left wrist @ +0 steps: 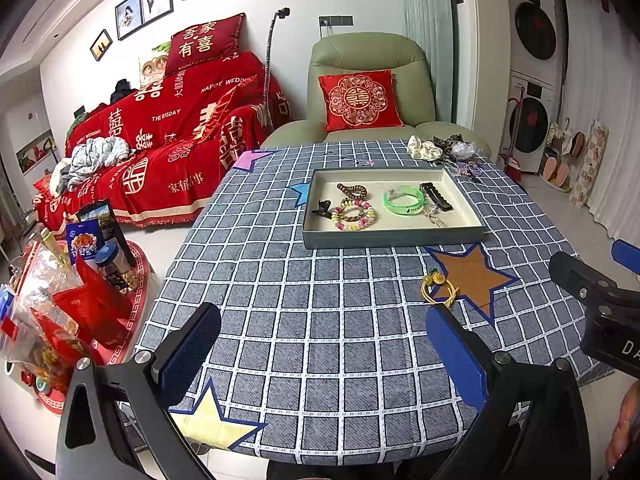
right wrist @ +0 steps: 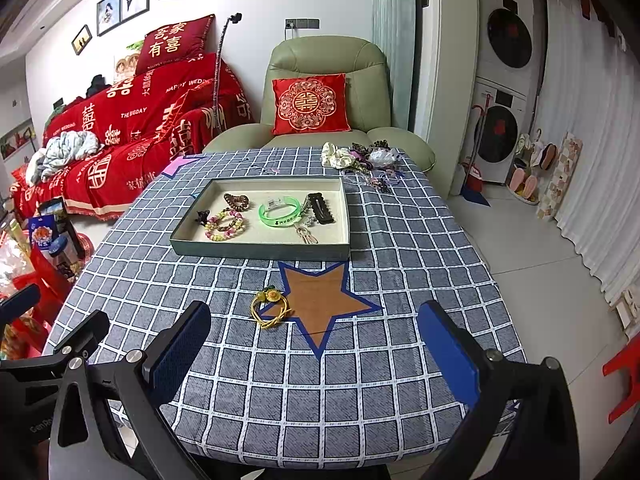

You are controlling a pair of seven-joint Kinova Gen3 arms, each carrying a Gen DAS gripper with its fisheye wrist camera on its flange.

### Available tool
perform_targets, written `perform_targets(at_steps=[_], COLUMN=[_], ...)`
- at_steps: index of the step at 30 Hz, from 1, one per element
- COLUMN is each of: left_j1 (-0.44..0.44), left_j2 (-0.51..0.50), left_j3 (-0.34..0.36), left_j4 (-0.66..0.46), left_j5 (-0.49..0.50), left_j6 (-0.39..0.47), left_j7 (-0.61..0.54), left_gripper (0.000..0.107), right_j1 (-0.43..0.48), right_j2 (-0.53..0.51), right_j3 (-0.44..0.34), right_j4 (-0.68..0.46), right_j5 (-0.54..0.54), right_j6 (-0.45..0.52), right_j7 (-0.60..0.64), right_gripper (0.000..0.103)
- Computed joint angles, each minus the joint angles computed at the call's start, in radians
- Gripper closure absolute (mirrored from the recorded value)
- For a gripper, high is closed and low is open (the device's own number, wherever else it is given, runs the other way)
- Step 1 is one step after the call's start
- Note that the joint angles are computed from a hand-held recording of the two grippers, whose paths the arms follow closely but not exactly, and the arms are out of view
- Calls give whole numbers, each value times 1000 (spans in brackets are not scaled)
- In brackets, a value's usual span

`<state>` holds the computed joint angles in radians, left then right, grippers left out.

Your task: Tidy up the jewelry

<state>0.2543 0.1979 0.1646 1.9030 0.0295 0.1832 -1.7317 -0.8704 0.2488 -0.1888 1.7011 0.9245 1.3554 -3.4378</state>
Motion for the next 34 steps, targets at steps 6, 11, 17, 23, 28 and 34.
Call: perform_targets(at_steps=[6, 11, 17, 23, 28, 34], left_j1=[6, 5, -13, -20, -63, -67], left_j2=[0, -1, -1, 1, 1, 0], left_j3=[-6, -7, 9, 14, 55, 60], left_j4=[0, 2, 1, 5, 9, 14], left_j5=[-3, -4, 9, 19, 55, 78], left_j6=[-1, -3, 0, -7, -12, -18], left_j7=[5, 7, -9, -21, -59, -84], left_gripper=[4, 4, 4, 4, 4, 4], right_j1=[0, -1, -1, 0, 1, 1], right_j2=[1, 1, 1, 0, 3, 2], right_j3=[0, 0, -1, -1, 0, 1], right_j4=[2, 1, 3, 1, 8, 10], right_j5=[0, 0, 0, 1, 0, 1], right_j6=[1, 2, -2, -4, -11, -14], right_j7=[-2, -1, -1, 5, 1, 0], right_gripper=[0, 0, 0, 0, 0, 0])
